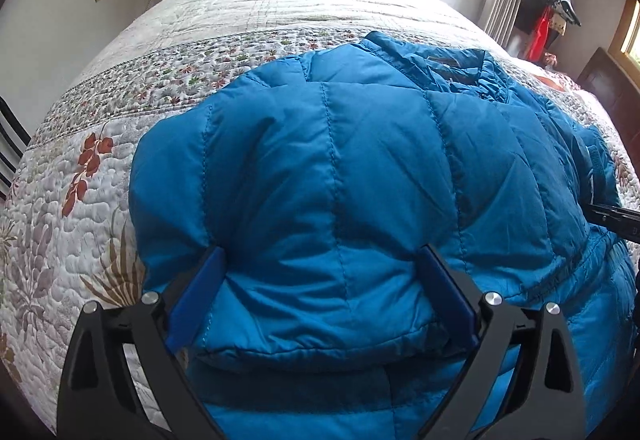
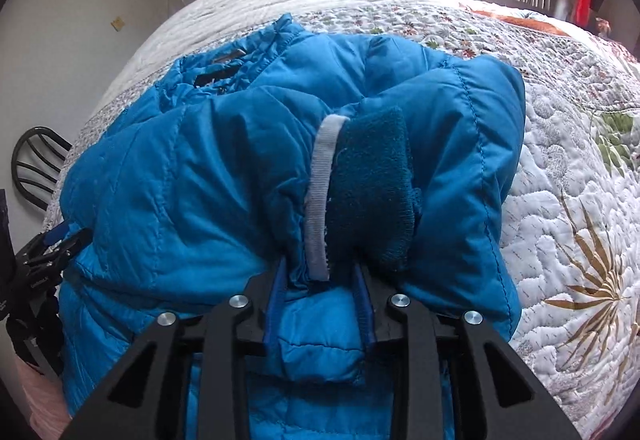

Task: Fold large clothes
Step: 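Lay the sleeve across the jacket with the left gripper and release, then move both grippers to the silver-trimmed hem of the jacket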

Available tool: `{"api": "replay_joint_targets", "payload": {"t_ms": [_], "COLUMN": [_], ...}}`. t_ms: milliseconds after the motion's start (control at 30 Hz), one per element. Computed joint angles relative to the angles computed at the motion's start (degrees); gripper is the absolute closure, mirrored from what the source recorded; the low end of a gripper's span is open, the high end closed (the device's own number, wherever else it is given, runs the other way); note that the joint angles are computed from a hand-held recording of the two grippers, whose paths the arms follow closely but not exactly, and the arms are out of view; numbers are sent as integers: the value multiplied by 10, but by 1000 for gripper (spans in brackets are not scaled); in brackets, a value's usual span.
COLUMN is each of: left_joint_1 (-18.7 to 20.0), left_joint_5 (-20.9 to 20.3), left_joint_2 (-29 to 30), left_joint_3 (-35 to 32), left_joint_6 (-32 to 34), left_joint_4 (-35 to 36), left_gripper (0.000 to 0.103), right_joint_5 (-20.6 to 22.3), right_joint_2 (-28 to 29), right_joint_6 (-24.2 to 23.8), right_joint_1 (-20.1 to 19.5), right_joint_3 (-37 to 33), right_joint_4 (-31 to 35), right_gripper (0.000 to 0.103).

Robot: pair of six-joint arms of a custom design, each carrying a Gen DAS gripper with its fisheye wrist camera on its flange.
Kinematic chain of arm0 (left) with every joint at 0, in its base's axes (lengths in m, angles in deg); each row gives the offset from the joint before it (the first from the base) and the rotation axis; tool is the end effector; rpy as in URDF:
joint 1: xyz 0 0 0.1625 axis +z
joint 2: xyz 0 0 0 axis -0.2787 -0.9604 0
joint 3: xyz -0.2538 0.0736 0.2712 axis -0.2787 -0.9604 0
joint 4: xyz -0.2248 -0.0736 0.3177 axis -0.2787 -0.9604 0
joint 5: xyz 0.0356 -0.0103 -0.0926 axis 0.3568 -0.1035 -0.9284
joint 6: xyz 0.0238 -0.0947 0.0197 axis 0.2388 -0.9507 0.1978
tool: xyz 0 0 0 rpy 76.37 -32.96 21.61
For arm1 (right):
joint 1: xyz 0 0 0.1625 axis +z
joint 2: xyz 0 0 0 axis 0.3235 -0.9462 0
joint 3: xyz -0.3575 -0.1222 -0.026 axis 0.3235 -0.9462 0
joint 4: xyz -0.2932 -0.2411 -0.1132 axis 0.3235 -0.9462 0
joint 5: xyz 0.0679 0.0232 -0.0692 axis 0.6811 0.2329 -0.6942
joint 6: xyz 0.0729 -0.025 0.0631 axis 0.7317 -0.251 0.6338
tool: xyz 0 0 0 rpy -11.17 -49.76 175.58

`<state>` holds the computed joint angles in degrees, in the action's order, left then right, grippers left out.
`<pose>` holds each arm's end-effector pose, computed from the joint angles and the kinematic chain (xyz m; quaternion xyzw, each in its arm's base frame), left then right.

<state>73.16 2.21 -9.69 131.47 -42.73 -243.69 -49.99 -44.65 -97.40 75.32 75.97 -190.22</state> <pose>-0.0823 -0.5297 0.1094 -0.0042 0.8636 -0.3178 0.3915 0.1445 -0.6509 0.0815 0.2005 -0.9423 0.1596 0.2154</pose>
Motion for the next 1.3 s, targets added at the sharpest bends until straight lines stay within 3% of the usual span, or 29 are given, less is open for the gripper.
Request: {"api": "replay_joint_targets", "payload": {"t_ms": [133, 333, 500, 633, 700, 767, 933, 1167, 1300], "left_joint_1": [-18, -85, -147, -175, -196, -222, -304, -418, -445], "left_joint_5": [0, 3, 32, 7, 1, -22, -114, -220, -234], "left_joint_2": [-28, -129, -207, -269, -300, -333, -416, -451, -429], "left_joint_3": [10, 92, 153, 199, 216, 237, 304, 375, 389], "left_joint_6": [-40, -107, -241, -338, -417, -484, -591, -692, -706], "left_joint_4": [49, 105, 242, 339, 436, 509, 593, 591, 558], "left_gripper": [8, 8, 7, 8, 8, 7, 7, 7, 7], "right_joint_5": [31, 83, 104, 110, 97, 83, 98, 122, 127], "right_joint_2": [-33, -133, -197, -248, -271, -298, -391, -490, -510], "right_joint_6": [-2, -49, -69, -78, -91, -106, -137, -150, -151], "right_joint_1": [-2, 7, 3, -10, -15, -22, -54, -102, -128], "right_joint_3": [27, 130, 201, 258, 295, 340, 457, 572, 605], "right_joint_4": [-8, -53, -64, -66, -82, -108, -145, -146, -153], "right_gripper": [70, 61, 57, 56, 54, 48, 32, 26, 22]}}
